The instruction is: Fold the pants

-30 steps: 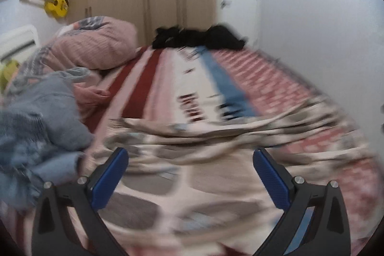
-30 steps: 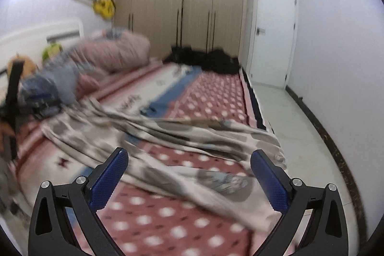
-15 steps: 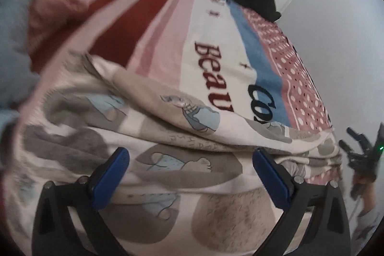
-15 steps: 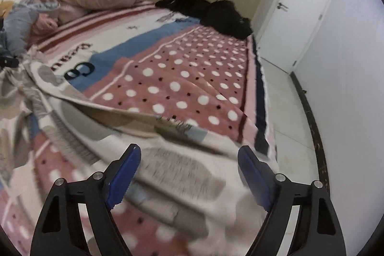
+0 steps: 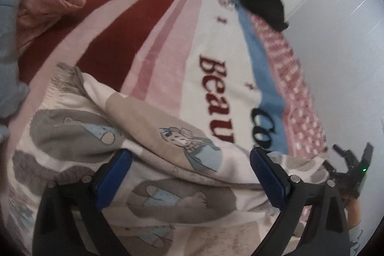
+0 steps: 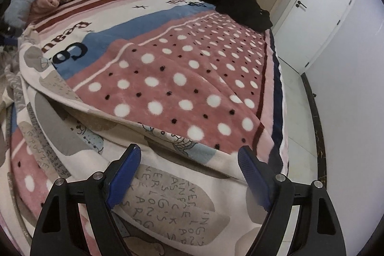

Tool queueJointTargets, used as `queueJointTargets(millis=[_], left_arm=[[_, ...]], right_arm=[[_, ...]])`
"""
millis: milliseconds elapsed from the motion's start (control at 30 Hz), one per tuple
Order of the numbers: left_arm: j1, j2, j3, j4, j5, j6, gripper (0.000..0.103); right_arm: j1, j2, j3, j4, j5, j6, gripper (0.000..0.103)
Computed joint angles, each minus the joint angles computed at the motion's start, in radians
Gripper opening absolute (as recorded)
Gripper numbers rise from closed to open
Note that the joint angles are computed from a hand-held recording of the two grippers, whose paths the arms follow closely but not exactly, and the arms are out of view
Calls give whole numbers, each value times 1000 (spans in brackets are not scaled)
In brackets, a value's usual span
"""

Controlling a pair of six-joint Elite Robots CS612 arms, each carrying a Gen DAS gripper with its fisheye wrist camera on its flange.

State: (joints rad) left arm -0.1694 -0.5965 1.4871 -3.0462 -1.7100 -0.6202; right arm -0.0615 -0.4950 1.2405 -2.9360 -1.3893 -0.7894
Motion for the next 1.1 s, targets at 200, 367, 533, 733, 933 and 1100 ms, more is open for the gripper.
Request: queueJointTargets(millis=[200,367,533,733,933,1100], left_arm=[[2,30,-74,146,2,-8,98],[-19,33,-108,232,95,3,87],[-38,33,-116,254,221,-6,51],[-54,21,-88,166,293,16,11],[-71,-11,-12,-38,388,46,9],[-90,-49,51,-143,432,113,9]], right_arm=[[8,21,-55,109,-5,-62,81],[12,47,-96,130,16,-72,81],[14,63,-138,209,54,-53,45],[13,37,-94,200,76,-59,3],[-7,-5,0,12,131,-13,2],[-25,-59,94,-116,166,26,2]])
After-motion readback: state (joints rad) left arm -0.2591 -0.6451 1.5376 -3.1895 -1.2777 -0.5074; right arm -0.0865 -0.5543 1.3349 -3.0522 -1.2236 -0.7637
